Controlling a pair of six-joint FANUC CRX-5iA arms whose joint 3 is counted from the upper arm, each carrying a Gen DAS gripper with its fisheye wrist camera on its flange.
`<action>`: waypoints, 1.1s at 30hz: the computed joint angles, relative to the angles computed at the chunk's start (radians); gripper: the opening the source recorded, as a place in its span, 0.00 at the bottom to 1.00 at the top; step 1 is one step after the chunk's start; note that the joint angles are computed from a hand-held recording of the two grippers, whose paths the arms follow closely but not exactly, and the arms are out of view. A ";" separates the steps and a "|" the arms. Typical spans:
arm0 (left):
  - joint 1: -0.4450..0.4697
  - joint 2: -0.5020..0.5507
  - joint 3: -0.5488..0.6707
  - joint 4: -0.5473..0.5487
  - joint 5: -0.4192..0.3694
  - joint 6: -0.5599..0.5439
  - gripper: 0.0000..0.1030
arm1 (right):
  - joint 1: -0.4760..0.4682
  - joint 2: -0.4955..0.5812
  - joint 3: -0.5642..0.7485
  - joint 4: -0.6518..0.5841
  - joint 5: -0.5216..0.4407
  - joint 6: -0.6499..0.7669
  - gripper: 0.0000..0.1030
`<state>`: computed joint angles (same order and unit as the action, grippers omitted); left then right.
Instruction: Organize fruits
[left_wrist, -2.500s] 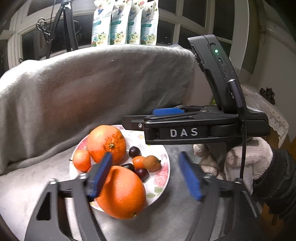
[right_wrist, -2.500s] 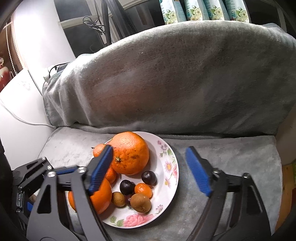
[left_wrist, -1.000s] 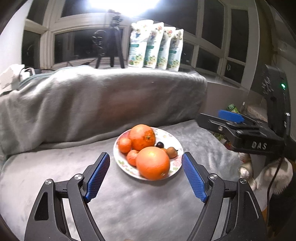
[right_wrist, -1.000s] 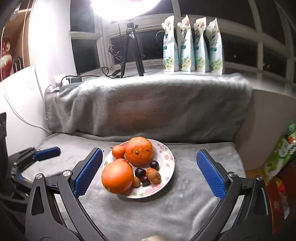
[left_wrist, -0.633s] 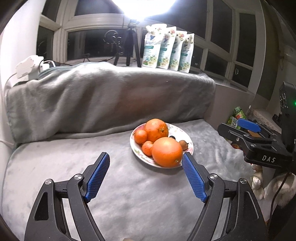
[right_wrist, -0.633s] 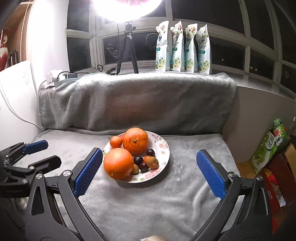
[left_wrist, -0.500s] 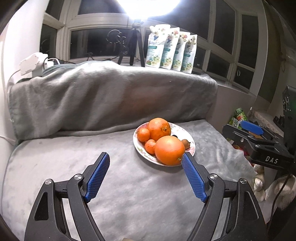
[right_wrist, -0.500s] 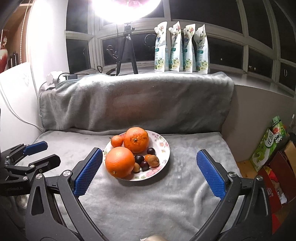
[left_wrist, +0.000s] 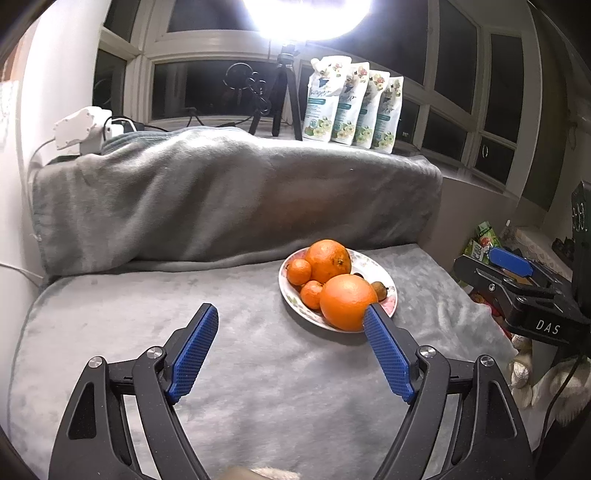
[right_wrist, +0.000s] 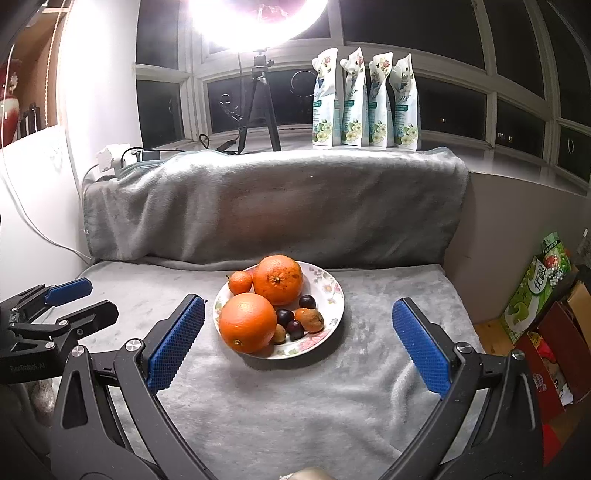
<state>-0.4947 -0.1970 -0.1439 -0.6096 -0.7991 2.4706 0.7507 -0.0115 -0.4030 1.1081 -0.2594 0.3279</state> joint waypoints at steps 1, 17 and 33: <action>-0.001 0.000 0.001 -0.002 -0.004 0.002 0.79 | 0.000 0.000 -0.001 0.003 0.000 -0.004 1.00; -0.015 0.003 0.014 -0.032 -0.040 0.038 0.79 | 0.007 0.006 0.004 -0.022 0.000 0.012 1.00; -0.020 0.002 0.013 -0.043 -0.044 0.051 0.79 | 0.017 0.002 0.000 -0.025 -0.004 0.016 1.00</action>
